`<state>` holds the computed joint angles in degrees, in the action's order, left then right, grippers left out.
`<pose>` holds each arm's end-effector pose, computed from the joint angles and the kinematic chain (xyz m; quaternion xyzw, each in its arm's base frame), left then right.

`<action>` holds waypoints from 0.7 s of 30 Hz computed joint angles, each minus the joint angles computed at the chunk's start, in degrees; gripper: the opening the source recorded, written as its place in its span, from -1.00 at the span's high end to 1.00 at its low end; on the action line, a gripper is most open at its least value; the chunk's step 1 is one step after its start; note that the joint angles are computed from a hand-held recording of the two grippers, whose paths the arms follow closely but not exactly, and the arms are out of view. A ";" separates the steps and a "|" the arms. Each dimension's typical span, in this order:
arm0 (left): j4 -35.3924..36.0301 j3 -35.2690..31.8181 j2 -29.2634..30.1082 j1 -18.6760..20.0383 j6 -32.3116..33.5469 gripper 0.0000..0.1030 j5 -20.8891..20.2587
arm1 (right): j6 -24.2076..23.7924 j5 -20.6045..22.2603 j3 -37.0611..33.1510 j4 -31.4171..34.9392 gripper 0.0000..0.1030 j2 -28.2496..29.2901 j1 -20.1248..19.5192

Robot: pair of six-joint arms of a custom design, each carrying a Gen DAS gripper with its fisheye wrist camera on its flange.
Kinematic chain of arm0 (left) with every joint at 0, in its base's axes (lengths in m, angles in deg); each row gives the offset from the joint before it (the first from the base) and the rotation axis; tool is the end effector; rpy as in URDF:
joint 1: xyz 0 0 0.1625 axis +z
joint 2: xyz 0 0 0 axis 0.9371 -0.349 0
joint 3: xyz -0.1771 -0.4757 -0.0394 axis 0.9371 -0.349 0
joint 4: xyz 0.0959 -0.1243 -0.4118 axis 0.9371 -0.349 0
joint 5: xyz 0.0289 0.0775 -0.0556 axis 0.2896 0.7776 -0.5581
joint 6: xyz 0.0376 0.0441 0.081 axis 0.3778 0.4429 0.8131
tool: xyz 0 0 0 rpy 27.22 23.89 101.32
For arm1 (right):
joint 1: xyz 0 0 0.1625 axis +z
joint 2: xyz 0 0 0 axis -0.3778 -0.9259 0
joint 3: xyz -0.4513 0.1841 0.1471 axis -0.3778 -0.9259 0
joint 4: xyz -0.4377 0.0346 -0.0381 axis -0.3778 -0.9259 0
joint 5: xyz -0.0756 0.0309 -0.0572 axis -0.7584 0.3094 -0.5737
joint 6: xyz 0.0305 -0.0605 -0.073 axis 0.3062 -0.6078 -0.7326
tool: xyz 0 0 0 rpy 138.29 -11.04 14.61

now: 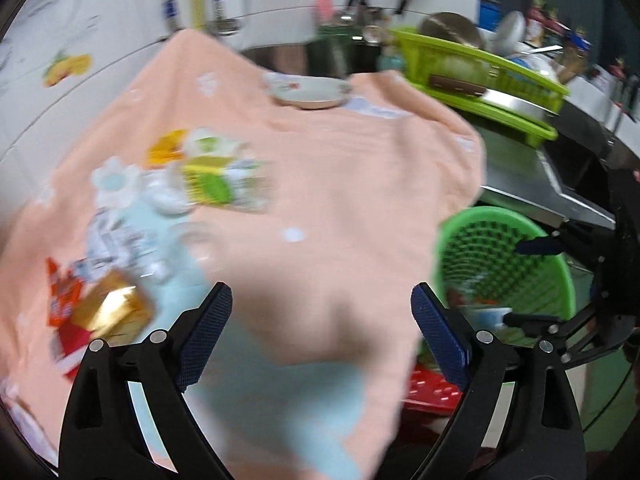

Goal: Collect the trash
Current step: 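Move both grippers back over the towel toward the remaining trash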

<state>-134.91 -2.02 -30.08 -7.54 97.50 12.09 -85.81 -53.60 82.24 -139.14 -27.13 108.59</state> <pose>-0.2568 -0.8530 0.0284 0.4849 0.8323 -0.1616 0.2143 0.0433 -0.7112 0.1679 0.1606 -0.8753 0.3048 0.3392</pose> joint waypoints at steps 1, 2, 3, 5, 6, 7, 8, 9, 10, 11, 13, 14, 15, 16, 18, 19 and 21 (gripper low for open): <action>-0.49 -0.58 -0.08 0.33 0.33 -0.74 1.25 | 0.05 0.40 -0.87 1.14 -0.52 0.28 0.19; -0.96 -1.07 -0.15 0.65 0.76 -0.75 2.37 | -0.11 0.76 -2.13 2.45 -0.52 0.77 0.49; -1.42 -1.45 -0.28 1.01 1.31 -0.78 3.34 | -0.31 0.82 -3.17 3.35 -0.53 1.19 0.75; -2.44 -2.14 -0.42 1.71 2.41 -0.86 5.06 | -1.01 0.95 -5.83 5.50 -0.54 2.40 1.37; -2.52 -2.49 -0.52 2.03 2.75 -0.88 5.61 | -1.06 1.04 -6.77 6.44 -0.54 2.75 1.57; -2.18 -3.32 -0.57 2.53 3.07 -0.88 6.27 | -1.02 1.28 -8.26 7.99 -0.54 3.33 1.83; -2.07 -3.89 -0.52 2.85 3.18 -0.89 6.80 | -0.91 1.60 -9.57 9.38 -0.54 3.81 2.03; -2.08 -4.78 -0.40 3.32 3.31 -0.90 7.66 | -0.71 1.91 -10.99 10.75 -0.54 4.36 2.23; -1.86 -5.40 -0.29 3.68 3.38 -0.90 8.11 | -0.58 2.08 -12.01 11.68 -0.54 4.80 2.37; -1.38 -6.07 -0.28 4.10 3.52 -0.90 8.36 | -0.47 2.39 -13.50 13.05 -0.54 5.42 2.55; -0.06 -7.87 0.06 4.92 3.66 -0.90 9.18 | -0.31 2.72 -15.99 15.04 -0.54 6.55 2.86; 1.09 -8.99 0.33 5.32 3.69 -0.90 9.46 | -0.17 3.03 -17.11 16.10 -0.54 7.03 2.98; 1.78 -9.89 0.56 5.62 3.81 -0.90 9.81 | 0.06 3.41 -18.27 17.33 -0.54 7.47 3.11; 2.59 -11.43 1.10 6.06 4.09 -0.90 10.44 | 0.35 3.85 -19.89 18.82 -0.54 8.15 3.27; 4.22 -12.75 1.45 6.56 4.42 -0.90 10.92 | 0.68 4.25 -23.05 21.29 -0.54 9.58 3.65; 4.39 -13.92 2.03 6.86 5.36 -0.90 11.78 | 0.69 4.27 -24.06 21.95 -0.54 10.09 3.79; 4.57 -14.81 2.46 7.20 6.37 -0.90 12.35 | 0.60 4.32 -26.98 23.75 -0.54 11.64 4.14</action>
